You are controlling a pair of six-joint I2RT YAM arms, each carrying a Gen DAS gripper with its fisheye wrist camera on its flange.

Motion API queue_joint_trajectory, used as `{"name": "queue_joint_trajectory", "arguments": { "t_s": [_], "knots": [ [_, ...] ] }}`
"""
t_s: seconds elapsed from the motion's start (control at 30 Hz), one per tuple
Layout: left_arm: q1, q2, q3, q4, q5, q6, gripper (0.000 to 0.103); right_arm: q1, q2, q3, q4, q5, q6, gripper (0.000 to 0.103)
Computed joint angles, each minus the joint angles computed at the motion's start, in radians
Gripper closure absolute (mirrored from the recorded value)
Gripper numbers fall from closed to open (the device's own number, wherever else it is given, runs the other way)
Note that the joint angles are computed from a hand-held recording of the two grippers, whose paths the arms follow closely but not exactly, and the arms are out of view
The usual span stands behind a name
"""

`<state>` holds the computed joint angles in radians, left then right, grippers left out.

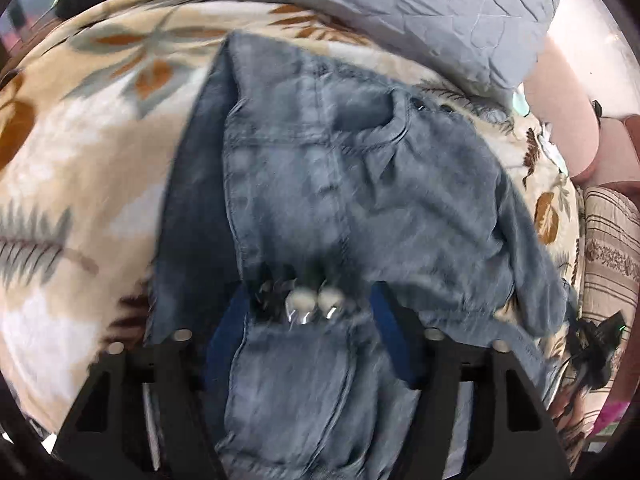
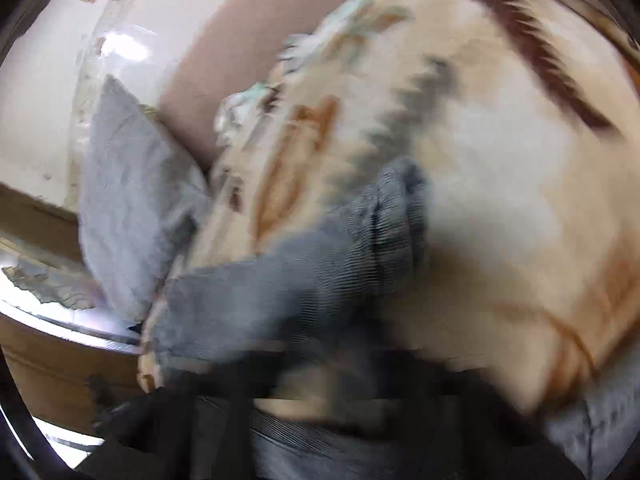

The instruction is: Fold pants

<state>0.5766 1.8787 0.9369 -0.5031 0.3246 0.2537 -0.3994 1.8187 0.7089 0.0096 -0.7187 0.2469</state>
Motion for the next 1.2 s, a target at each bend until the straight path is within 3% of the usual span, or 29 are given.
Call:
{"name": "queue_joint_trajectory", "arguments": {
  "t_s": [0.07,0.1,0.17,0.2,0.3,0.4,0.57,0.7,0.77,0.8,0.83,1.0,1.03,1.2],
  "knots": [
    [-0.032,0.001,0.015,0.053,-0.01,-0.029,0.041,0.018,-0.049,0.067,0.064,0.038,0.087,0.095],
    [-0.055,0.012,0.033,0.077,-0.043,-0.057,0.041,0.032,-0.038,0.142,0.038,0.099,0.103,0.088],
    [-0.071,0.058,0.088,0.066,-0.077,-0.095,0.041,0.079,0.03,0.335,-0.129,0.316,0.057,0.085],
    [-0.064,0.074,0.109,0.053,-0.069,-0.099,0.041,0.086,0.046,0.377,-0.156,0.386,0.047,0.082],
    [-0.017,0.085,0.12,0.034,-0.003,-0.063,0.041,0.034,0.041,0.325,-0.094,0.297,0.048,0.048],
    [0.023,0.08,0.111,0.0,0.06,-0.011,0.041,-0.003,0.054,0.263,-0.044,0.239,0.038,0.047],
    [0.005,0.034,0.042,0.002,0.06,0.019,0.036,-0.017,0.207,0.318,0.004,0.127,0.112,0.047],
    [-0.007,0.029,0.025,0.022,0.056,0.015,0.033,0.032,0.291,0.365,0.131,0.151,0.205,0.047],
    [-0.025,0.045,0.035,0.027,0.049,-0.008,0.033,0.059,0.352,0.427,0.129,0.161,0.206,0.052],
    [-0.032,0.052,0.041,0.027,0.044,-0.019,0.033,0.074,0.377,0.472,0.084,0.163,0.184,0.076],
    [-0.034,0.056,0.047,0.024,0.039,-0.026,0.033,0.093,0.389,0.519,0.02,0.176,0.14,0.087],
    [-0.032,0.011,0.042,0.026,0.068,-0.025,0.033,0.024,0.233,0.509,0.058,0.14,0.13,0.088],
    [-0.036,0.01,0.042,0.034,0.066,-0.031,0.033,-0.005,0.213,0.539,0.026,0.149,0.12,0.099],
    [-0.108,0.115,0.084,0.097,-0.022,-0.104,0.033,-0.068,0.293,0.731,-0.205,0.353,-0.012,0.102]
  ]
}}
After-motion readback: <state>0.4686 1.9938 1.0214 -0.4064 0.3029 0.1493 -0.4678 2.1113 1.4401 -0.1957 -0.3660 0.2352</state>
